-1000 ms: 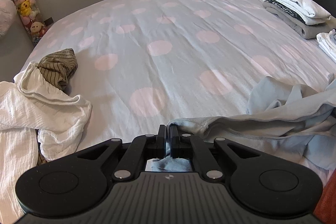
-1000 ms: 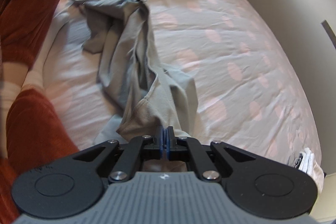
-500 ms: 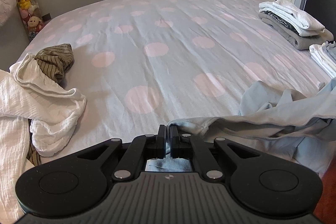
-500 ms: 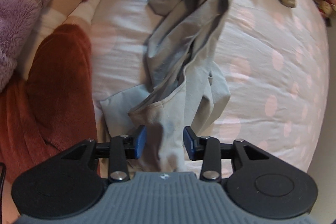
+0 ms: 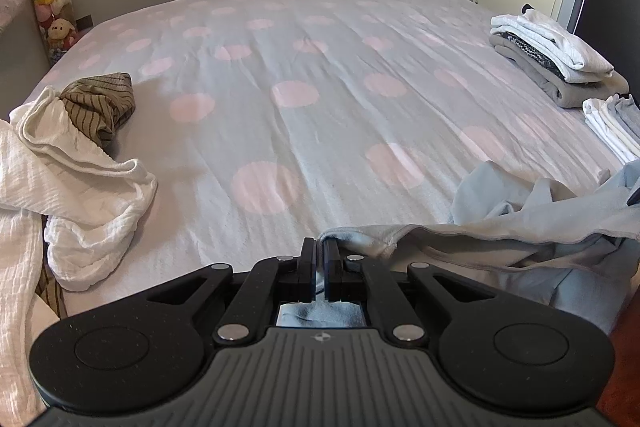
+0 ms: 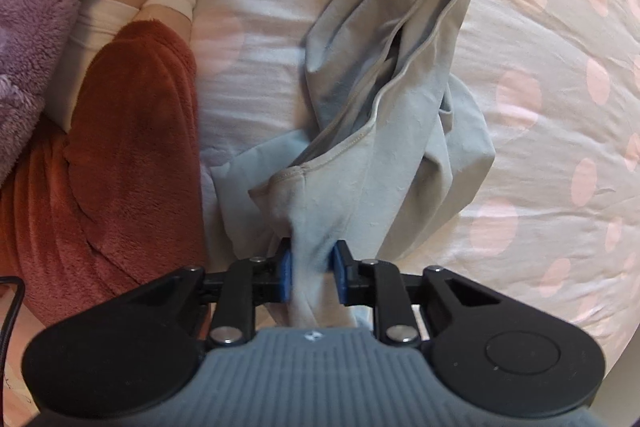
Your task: Fold clothes
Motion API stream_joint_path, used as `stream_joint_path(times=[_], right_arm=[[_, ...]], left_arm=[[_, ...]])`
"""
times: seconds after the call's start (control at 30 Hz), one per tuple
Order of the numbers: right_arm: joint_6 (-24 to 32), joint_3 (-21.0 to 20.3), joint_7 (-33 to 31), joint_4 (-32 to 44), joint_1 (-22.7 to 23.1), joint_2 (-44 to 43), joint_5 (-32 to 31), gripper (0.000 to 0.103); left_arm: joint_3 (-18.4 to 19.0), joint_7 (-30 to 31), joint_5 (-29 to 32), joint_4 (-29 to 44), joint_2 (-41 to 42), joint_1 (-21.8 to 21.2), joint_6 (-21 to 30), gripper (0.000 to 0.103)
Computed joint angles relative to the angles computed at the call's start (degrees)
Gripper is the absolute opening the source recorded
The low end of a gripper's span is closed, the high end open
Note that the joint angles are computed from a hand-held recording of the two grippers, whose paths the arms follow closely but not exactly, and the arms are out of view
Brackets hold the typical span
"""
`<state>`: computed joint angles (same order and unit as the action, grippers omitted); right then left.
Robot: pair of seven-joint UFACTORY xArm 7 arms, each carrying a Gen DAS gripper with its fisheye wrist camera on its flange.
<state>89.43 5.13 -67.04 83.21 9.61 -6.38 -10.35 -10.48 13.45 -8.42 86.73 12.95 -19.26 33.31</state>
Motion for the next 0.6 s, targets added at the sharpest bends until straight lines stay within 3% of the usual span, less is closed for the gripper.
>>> stream_joint_path(times=[0.2, 0.27, 0.43, 0.6], right_arm=[[-0.3, -0.5, 1.1, -1.4, -0.3, -3.4, 3.3, 0.011], [-3.0, -0.4, 2.1, -3.7, -0.4, -5.5, 3.2, 0.004], [-9.1, -0.1, 5.6, -9.0, -0.7, -10.0, 2.3, 0.004], [-18.8, 0.0, 11.6, -15.1, -2.0, -15.3, 0.1, 0.003]], left_arm=[[-0.1, 0.0, -0.2, -0.6, -0.6, 0.0, -0.4, 0.001], [-0.1, 0.0, -0.5, -0.6, -0.8, 0.0, -0.3, 0.002], [-0.7, 2.6, -2.8, -0.2, -1.5, 0.7, 0.5, 0.001], [-1.1, 7.5, -8.0, -0.4, -3.6, 2.0, 2.2, 0.001]])
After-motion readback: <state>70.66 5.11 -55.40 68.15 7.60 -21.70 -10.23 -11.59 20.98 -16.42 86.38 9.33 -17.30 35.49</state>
